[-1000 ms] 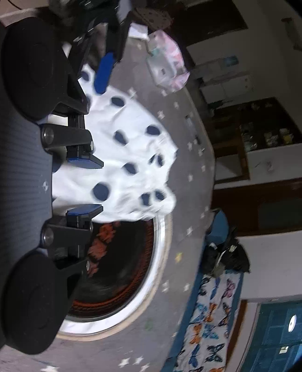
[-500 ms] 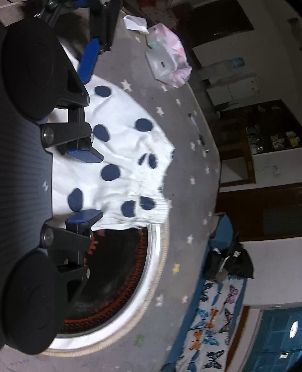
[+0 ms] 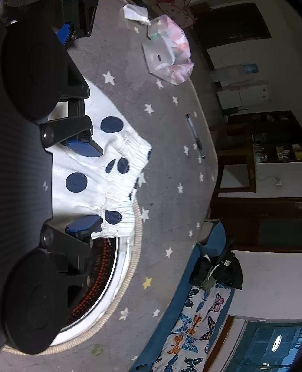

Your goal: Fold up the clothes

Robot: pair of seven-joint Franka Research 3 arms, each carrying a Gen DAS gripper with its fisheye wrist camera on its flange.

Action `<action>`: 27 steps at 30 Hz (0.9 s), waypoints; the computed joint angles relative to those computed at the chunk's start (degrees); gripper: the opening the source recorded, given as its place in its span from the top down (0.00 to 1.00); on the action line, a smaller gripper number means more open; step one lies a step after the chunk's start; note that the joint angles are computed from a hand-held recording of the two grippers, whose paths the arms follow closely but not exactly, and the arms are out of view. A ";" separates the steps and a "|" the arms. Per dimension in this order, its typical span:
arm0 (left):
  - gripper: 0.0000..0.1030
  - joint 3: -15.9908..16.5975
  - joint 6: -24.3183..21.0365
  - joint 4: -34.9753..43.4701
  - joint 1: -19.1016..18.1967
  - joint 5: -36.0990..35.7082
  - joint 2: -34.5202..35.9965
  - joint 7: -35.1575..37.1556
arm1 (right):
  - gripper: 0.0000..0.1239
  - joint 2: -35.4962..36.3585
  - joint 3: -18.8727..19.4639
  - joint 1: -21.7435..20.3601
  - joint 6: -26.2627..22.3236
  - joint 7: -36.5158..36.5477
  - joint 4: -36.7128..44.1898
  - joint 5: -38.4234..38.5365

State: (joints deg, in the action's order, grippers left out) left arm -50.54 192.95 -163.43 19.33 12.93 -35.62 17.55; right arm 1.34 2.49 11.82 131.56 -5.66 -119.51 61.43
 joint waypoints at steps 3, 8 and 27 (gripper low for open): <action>0.08 0.67 -0.75 -0.50 -1.02 -0.02 -1.02 -0.48 | 0.35 -1.06 -1.00 -1.09 -2.77 -0.91 -0.06 1.28; 0.08 0.97 -3.37 -1.24 -2.24 0.48 -3.97 -3.13 | 0.33 -3.55 -2.39 -2.40 -3.49 -2.08 -2.55 0.71; 0.57 6.13 -10.54 -0.23 -9.05 10.93 -2.90 -12.99 | 0.33 -9.69 -5.89 -4.27 -1.92 -3.70 -10.70 -1.66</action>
